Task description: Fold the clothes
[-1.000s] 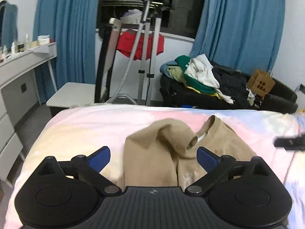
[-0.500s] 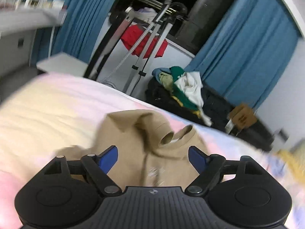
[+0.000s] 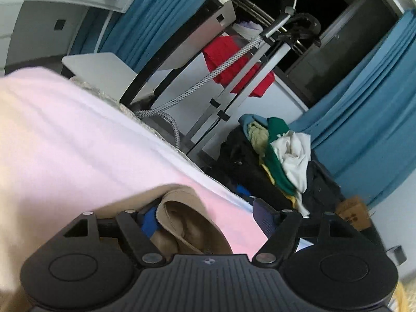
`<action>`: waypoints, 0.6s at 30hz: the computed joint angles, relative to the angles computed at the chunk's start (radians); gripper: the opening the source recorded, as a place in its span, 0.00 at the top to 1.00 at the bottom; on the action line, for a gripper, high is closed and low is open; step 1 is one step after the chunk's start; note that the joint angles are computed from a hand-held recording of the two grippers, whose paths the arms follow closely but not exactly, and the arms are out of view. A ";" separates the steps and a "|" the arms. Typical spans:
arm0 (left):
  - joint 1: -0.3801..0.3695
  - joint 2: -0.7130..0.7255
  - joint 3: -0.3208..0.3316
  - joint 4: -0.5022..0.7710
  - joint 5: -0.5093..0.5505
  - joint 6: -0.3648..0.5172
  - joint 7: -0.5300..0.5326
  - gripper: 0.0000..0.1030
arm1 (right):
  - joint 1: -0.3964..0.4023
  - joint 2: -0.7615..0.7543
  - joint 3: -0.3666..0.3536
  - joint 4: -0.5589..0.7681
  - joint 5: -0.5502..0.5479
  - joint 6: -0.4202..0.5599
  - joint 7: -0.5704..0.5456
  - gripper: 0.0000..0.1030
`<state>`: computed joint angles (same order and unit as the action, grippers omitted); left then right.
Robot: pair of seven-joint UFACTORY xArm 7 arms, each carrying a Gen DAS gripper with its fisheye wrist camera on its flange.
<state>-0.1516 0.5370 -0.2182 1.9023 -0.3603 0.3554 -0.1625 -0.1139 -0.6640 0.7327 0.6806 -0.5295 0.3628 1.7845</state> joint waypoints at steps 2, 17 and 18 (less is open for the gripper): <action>0.029 -0.033 -0.038 -0.035 -0.008 -0.023 0.099 0.21 | -0.009 0.004 0.004 -0.002 -0.009 0.002 -0.002 0.26; 0.144 -1.097 0.020 -1.030 -0.382 0.188 0.791 0.10 | -0.041 -0.062 0.058 0.035 0.004 -0.038 -0.045 0.26; 0.135 -1.151 0.041 -1.067 -0.367 0.218 0.782 0.11 | -0.040 -0.056 0.060 0.044 0.010 -0.040 -0.056 0.26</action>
<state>-0.0166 -0.6140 -0.1768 0.8349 -0.7268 0.5734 0.6196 -0.1534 -0.7204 0.7925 0.7244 -0.5198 0.3225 1.7283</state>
